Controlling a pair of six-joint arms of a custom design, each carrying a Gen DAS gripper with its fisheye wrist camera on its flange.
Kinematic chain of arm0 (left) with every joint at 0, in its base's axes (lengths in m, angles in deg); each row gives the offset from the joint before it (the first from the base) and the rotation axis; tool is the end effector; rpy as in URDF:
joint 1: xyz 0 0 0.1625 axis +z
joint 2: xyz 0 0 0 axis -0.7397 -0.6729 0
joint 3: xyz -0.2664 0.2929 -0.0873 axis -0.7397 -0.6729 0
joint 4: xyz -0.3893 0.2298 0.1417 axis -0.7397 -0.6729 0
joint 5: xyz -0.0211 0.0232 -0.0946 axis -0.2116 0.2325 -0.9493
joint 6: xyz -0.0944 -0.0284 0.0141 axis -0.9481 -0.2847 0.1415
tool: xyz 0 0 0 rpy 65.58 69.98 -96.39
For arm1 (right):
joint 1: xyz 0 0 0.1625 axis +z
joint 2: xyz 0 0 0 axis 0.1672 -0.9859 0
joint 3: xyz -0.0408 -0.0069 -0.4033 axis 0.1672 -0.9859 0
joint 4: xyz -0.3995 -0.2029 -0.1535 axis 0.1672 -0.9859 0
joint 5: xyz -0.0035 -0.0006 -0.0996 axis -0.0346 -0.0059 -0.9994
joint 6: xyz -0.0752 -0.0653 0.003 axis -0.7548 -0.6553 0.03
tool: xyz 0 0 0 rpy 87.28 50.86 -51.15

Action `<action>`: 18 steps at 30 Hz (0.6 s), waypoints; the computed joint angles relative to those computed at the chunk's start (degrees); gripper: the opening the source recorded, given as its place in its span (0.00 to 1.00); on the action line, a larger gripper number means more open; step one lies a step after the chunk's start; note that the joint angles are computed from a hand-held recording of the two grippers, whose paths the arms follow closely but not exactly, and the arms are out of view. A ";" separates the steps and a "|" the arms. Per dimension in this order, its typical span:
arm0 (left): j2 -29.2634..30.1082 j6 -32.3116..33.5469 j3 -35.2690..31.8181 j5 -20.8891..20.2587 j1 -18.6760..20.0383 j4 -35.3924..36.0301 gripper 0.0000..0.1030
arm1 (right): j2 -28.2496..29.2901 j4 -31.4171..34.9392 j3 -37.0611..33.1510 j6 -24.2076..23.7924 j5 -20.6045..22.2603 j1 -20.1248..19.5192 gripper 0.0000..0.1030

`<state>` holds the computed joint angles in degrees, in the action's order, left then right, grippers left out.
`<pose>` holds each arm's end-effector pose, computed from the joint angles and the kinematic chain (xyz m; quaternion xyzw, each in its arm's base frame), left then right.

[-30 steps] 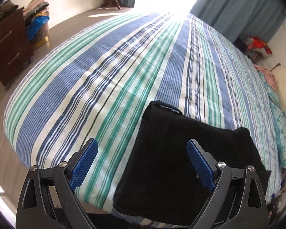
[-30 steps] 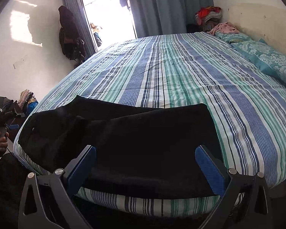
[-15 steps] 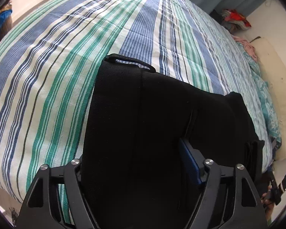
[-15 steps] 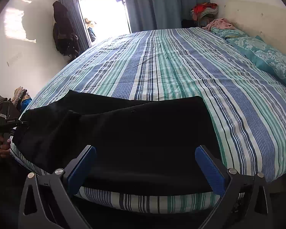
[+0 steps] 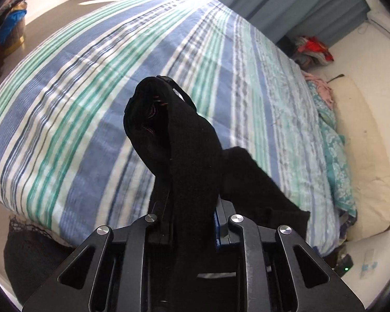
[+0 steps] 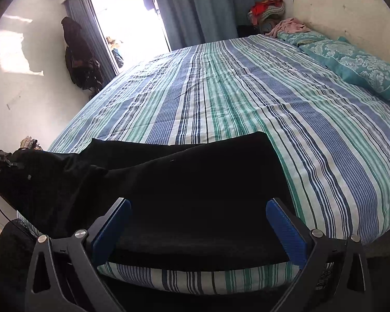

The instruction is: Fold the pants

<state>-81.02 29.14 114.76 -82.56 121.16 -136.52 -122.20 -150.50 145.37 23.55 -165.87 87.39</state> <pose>-0.0219 -0.7381 0.3988 -0.1547 0.9111 -0.3416 0.1709 0.1994 -0.7709 0.0926 0.2187 -0.9064 0.3046 0.1945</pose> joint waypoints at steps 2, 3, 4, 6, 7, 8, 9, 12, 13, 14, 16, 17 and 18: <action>2.10 0.78 -1.80 -1.72 -2.39 -0.12 0.19 | -0.45 -0.27 0.23 0.95 0.93 -0.27 1.00; 3.54 1.13 -2.86 -2.63 -3.38 -0.19 0.19 | -0.63 -0.36 0.25 1.59 1.28 -0.43 1.00; 5.08 1.31 -3.82 -3.64 -4.23 -0.36 0.19 | -0.80 -0.43 0.25 2.35 1.66 -0.61 1.00; 9.26 2.24 -6.61 -4.59 -5.58 -0.43 0.19 | -1.20 -0.62 0.23 4.27 2.25 -1.04 1.00; 11.85 2.98 -8.42 -4.41 -6.10 -0.26 0.19 | -1.45 -0.86 0.28 5.36 2.55 -1.29 1.00; 14.33 3.05 -10.09 -4.48 -6.34 -0.07 0.19 | -1.71 -1.25 0.39 6.47 2.80 -1.55 1.00; 16.80 2.69 -11.90 -4.78 -6.36 0.48 0.19 | -2.02 -1.69 0.49 7.55 3.06 -1.80 1.00; 24.37 2.85 -17.68 -2.86 -6.33 2.82 0.21 | -3.15 -4.08 1.53 10.70 4.53 -2.67 1.00; 26.47 3.70 -19.38 -1.87 -6.30 4.07 0.23 | -3.59 -4.90 1.99 11.71 5.31 -3.00 1.00; 28.68 4.31 -21.49 -0.91 -6.15 5.79 0.28 | -4.06 -5.69 2.51 12.63 6.20 -3.34 1.00; 32.80 4.33 -25.98 -0.05 -5.70 11.21 0.39 | -4.82 -6.66 3.32 14.30 7.60 -3.89 1.00; 34.44 4.03 -28.06 -0.10 -5.55 14.31 0.41 | -5.09 -6.76 3.53 15.01 7.93 -4.10 1.00; 34.93 4.08 -28.57 -0.84 -5.60 15.52 0.42 | -5.40 -6.57 3.75 15.62 8.09 -4.34 1.00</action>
